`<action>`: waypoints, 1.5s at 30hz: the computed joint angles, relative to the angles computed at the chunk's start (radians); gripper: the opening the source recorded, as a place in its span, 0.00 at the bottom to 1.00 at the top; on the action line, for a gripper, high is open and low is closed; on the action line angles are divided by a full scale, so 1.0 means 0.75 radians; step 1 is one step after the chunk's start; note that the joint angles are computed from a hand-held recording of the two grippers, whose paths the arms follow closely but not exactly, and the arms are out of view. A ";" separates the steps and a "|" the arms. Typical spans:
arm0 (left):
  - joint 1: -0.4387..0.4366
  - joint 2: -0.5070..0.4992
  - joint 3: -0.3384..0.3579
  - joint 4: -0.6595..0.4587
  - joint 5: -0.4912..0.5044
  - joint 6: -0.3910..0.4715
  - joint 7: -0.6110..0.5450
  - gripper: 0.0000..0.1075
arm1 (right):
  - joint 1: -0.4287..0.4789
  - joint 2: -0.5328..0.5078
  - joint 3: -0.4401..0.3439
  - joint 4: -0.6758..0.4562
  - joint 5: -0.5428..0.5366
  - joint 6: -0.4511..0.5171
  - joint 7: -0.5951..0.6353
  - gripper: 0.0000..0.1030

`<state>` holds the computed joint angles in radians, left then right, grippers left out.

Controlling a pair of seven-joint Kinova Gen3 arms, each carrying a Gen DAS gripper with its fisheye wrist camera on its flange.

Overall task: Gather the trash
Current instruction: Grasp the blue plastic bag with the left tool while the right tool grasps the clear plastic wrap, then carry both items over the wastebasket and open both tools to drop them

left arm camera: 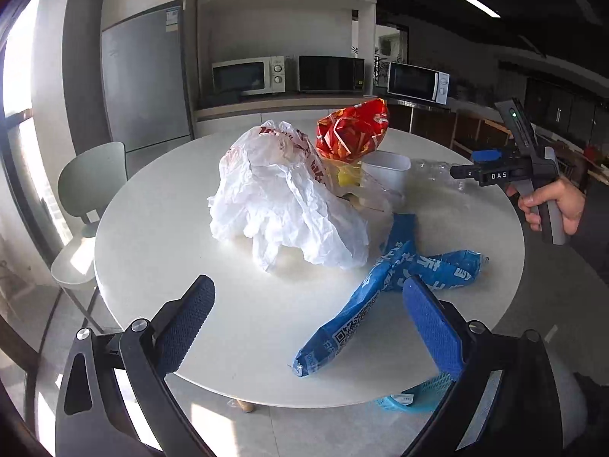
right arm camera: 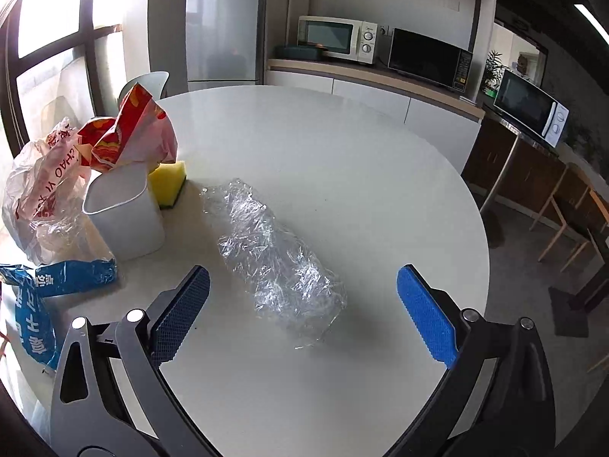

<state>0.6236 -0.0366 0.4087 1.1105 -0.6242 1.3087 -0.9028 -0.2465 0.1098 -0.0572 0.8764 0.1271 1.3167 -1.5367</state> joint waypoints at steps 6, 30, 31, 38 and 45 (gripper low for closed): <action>-0.015 0.031 -0.050 -0.039 0.148 -0.024 -0.148 0.86 | 0.104 0.082 -0.071 -0.092 -0.124 0.083 0.016 0.79; 0.432 0.154 -0.023 -0.147 -0.059 0.039 0.140 0.03 | 0.155 -0.477 0.101 0.536 -0.562 -0.180 0.046 0.27; 0.461 0.156 -0.014 -0.139 -0.077 0.033 0.167 0.03 | 0.149 -0.509 0.117 0.557 -0.567 -0.173 0.054 0.27; 0.674 0.207 0.014 -0.130 -0.219 0.088 0.347 0.02 | 0.116 -0.778 0.136 0.720 -0.527 -0.129 0.034 0.27; 0.826 0.272 -0.036 -0.169 -0.244 0.221 0.408 0.02 | 0.083 -0.940 0.139 0.845 -0.472 -0.085 0.003 0.27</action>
<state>1.2428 0.1675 0.3815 0.9836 -0.8071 1.4742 -0.5966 -0.1842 -0.5950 0.0470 1.5103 -0.2266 1.2533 -1.5347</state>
